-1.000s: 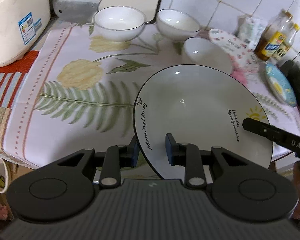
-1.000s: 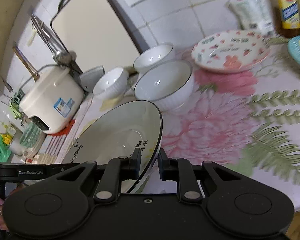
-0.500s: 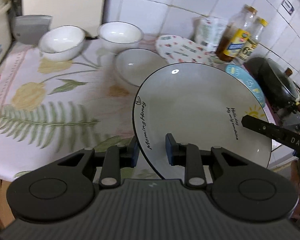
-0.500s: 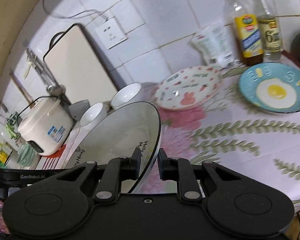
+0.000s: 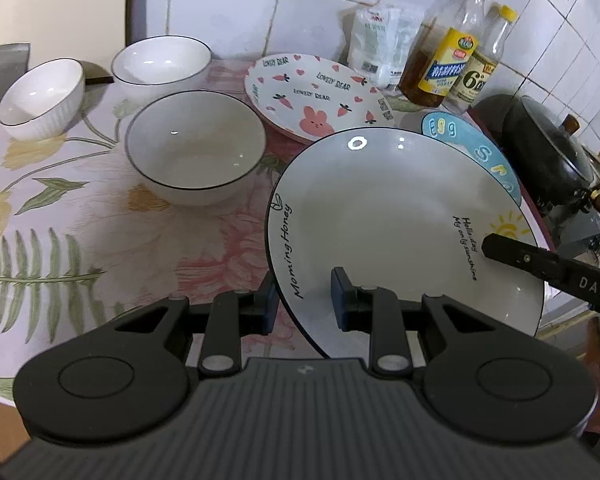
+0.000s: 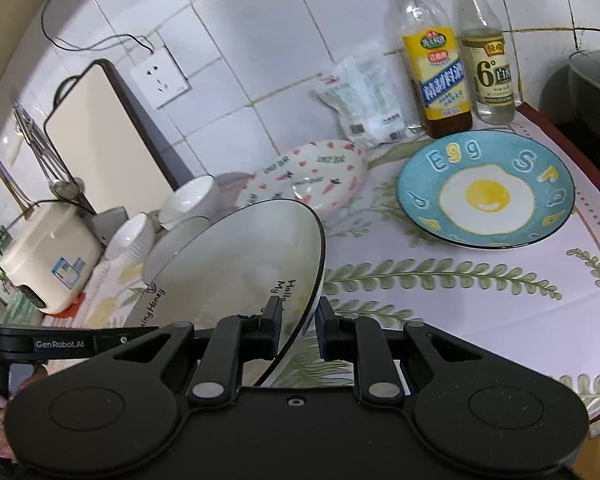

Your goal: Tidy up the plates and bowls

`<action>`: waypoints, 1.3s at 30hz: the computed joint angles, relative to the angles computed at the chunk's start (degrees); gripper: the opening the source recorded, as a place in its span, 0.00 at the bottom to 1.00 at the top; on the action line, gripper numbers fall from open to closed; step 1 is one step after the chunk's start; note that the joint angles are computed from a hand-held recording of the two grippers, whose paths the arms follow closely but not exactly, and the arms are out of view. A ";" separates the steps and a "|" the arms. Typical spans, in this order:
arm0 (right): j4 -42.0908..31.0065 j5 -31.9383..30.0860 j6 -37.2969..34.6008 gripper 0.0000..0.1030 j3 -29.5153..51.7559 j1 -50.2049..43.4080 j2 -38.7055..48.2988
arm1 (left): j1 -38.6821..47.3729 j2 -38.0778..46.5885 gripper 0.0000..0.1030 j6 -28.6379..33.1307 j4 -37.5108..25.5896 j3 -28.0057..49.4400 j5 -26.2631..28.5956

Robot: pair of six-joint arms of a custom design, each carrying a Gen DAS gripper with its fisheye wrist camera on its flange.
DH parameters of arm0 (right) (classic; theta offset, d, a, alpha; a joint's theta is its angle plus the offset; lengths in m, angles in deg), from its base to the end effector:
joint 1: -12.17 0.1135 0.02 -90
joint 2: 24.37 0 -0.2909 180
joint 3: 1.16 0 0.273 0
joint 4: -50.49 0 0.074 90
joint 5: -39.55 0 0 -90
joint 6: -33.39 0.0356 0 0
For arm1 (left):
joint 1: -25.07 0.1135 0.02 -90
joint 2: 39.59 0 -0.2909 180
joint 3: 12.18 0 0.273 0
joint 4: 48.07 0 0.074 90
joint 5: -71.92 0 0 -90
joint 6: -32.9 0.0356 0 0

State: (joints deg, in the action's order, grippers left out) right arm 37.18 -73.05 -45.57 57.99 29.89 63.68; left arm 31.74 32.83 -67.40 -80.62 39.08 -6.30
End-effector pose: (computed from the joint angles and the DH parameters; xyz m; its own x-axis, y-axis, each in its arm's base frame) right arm 0.3085 0.1129 0.2005 -0.7339 -0.0489 -0.6775 -0.4194 0.8173 0.3952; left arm 0.2503 0.0220 0.2045 -0.7888 -0.2685 -0.5529 -0.1369 0.9537 -0.2677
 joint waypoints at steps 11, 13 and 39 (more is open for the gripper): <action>4.17 -1.14 -2.66 0.22 0.52 -2.38 8.56 | -4.12 7.75 0.24 -1.95 5.48 0.04 -5.01; 5.59 -1.40 -2.55 0.22 0.36 -2.40 9.55 | -4.23 8.47 0.24 -1.71 6.30 0.06 -5.59; 4.28 12.16 -6.15 0.34 1.21 3.47 11.00 | -7.59 11.53 0.27 -11.11 -6.61 6.35 -8.59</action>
State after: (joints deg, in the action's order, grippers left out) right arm 41.45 -60.89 -51.72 59.20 33.35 74.67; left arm 24.15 44.36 -78.51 -87.23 45.43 -14.89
